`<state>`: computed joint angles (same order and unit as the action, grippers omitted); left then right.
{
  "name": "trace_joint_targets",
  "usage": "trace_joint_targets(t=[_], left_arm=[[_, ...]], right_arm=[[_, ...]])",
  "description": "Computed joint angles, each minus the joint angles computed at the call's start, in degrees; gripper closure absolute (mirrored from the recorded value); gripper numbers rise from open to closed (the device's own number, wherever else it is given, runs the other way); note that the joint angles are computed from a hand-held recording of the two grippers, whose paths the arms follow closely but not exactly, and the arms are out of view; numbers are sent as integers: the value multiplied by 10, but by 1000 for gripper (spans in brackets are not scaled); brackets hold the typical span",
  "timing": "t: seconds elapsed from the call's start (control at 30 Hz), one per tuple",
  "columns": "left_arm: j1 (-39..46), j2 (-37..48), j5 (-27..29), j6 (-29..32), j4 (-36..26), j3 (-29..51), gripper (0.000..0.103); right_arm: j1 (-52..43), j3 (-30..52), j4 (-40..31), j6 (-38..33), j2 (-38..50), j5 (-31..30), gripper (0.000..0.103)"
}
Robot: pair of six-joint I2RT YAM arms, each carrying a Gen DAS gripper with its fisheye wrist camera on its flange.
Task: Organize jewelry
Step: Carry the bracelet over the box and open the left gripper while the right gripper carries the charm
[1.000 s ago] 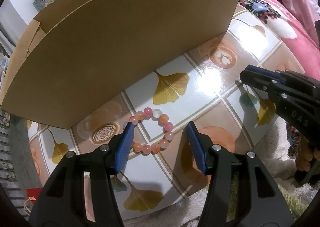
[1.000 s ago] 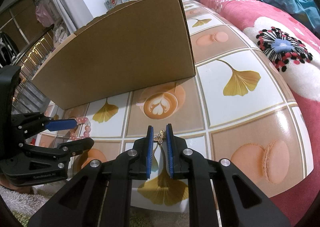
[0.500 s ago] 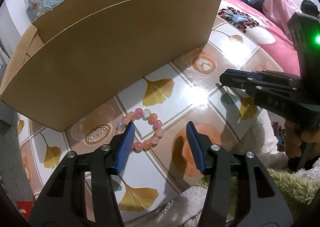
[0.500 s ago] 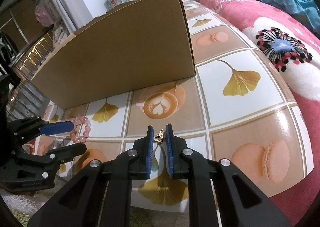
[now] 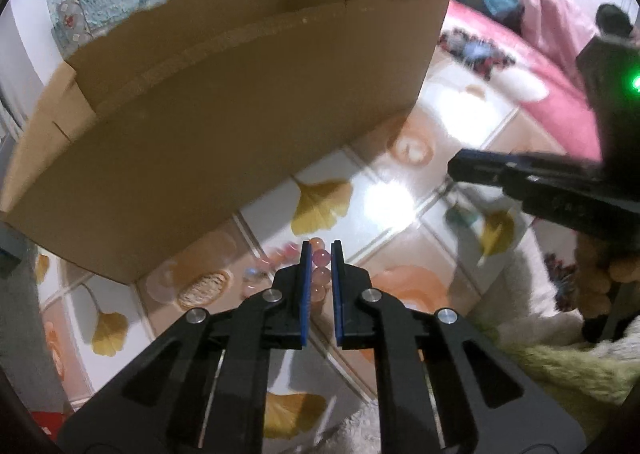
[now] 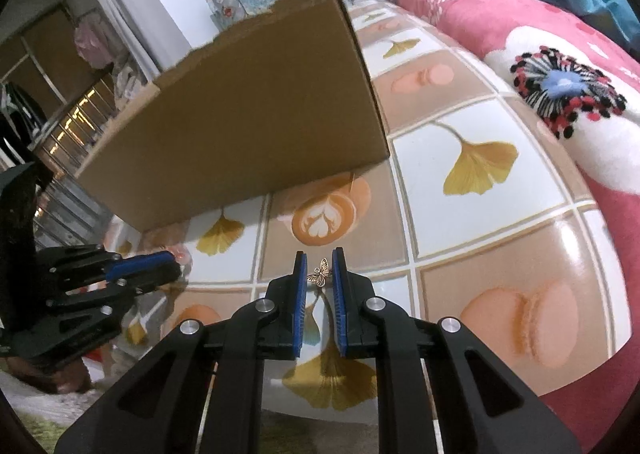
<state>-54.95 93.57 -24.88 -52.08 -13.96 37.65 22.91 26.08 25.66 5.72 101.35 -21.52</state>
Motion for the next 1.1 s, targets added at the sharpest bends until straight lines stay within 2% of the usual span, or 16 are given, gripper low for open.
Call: trace_joint_targets(t=[0.13,0.27,0.37,0.5,0.67,0.8,0.93,1.1], left_arm=[[-11,-115,-22,1,-29,-28,95],[-3,-218,-16,31,-38,-32,95],[20,-278,9,64,-30,-29,95],[72,-324,40,111,-51,1,95],[159,-287,89,170,-68,50,95],[246,-211,149,214,-64,74,95],[321,-122,228,234,-62,93,95],[367,-36,291,251,-62,116,95]], right_arm=[[-21,-1,-21,-2,-48,-37,90],[-44,17,-61,-2,-109,-79,90],[-54,39,-82,-3,-144,-99,90],[-59,81,-95,3,-156,-131,90],[-46,160,-103,8,-119,-152,90],[-31,195,-101,9,-94,-145,90],[-28,224,-99,13,-61,-152,90],[-34,247,-108,10,-32,-160,90]])
